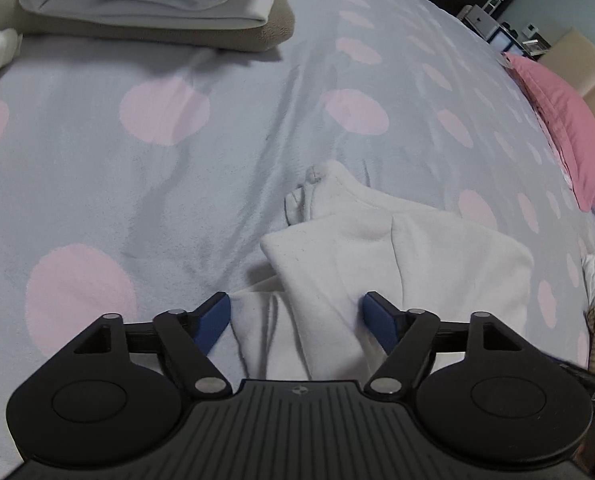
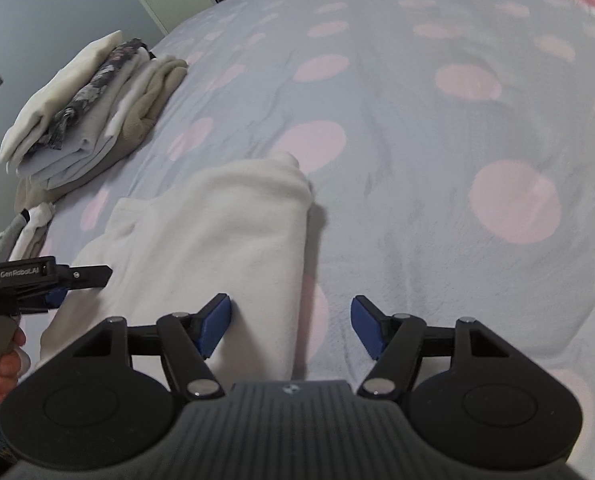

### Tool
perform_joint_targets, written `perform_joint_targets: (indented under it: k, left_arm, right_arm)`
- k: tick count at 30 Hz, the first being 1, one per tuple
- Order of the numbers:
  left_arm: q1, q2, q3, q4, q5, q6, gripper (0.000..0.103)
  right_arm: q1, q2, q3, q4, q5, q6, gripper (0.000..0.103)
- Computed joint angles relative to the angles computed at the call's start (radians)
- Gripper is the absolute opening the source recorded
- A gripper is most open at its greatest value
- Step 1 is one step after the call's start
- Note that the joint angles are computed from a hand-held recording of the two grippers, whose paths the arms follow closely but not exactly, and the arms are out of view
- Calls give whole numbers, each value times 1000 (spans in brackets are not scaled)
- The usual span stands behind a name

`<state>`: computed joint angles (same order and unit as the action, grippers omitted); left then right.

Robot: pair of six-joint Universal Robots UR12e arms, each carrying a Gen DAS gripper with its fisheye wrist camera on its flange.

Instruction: Fold clothes

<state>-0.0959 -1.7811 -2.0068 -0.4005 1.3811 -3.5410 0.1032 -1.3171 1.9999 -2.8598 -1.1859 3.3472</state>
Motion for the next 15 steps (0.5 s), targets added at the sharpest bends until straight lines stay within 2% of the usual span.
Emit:
perform_joint_targets:
  k: [11,15]
  left_arm:
    - [1,-19,2,35,-2,22,75]
    - [1,-20,5,38,3,25,75]
  right_arm:
    - [-2,38,-21,-45,52,14,72]
    - [8,40,-30,-32,33,-19,72]
